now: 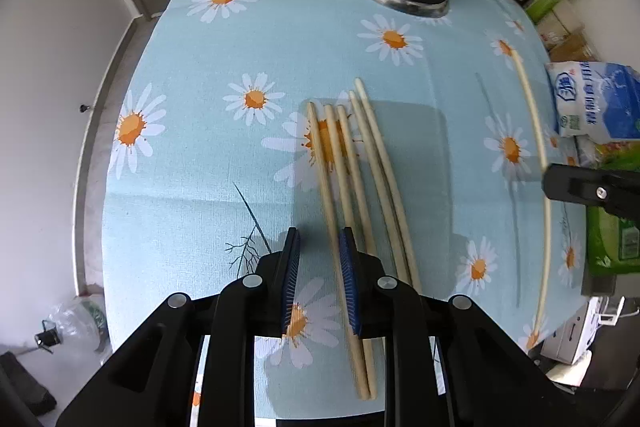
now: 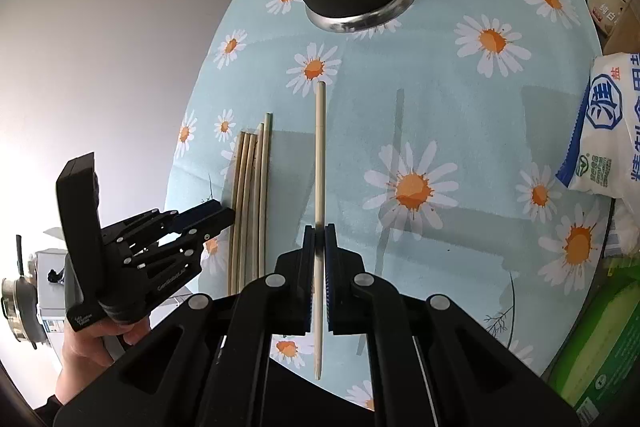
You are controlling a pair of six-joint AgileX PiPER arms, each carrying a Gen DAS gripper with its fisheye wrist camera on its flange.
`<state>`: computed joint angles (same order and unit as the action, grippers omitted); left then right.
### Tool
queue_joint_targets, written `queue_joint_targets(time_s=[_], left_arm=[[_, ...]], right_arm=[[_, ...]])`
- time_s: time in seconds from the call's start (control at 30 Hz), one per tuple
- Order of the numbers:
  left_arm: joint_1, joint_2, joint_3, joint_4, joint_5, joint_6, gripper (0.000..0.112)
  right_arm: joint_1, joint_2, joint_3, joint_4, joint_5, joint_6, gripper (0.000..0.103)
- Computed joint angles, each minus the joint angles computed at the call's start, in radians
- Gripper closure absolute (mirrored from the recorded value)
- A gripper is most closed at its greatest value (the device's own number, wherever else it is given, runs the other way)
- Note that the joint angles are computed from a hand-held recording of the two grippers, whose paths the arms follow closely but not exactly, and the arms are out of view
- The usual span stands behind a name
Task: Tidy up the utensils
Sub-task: 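Close the left tool on another wooden chopstick while the right tool holds its chopstick, then lift both held chopsticks and carry them above the black holder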
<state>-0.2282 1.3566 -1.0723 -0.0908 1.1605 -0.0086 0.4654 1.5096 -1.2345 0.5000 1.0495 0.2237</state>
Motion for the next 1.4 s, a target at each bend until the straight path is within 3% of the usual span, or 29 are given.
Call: queue_joint_targets(time_s=[0.4, 0.63, 1.0, 1.4], left_arm=[[-0.139, 0.054, -0.052, 0.149, 0.018, -0.189, 0.102], [-0.102, 0.038, -0.04, 0.113, 0.004, -0.157, 0.108], [0.097, -0.002, 0.026, -0.084, -0.044, 0.135, 0.109], [0.347, -0.019, -0.03, -0.345, 0.058, 0.513, 0.109]], right_arm=[[-0.086, -0.082, 0.096, 0.137, -0.009, -0.15, 0.097], [-0.095, -0.099, 0.112, 0.144, -0.005, -0.159, 0.097], [-0.012, -0.124, 0.12, 0.047, -0.122, 0.019, 0.097], [0.115, -0.1, 0.083, -0.138, -0.25, 0.308, 0.097]])
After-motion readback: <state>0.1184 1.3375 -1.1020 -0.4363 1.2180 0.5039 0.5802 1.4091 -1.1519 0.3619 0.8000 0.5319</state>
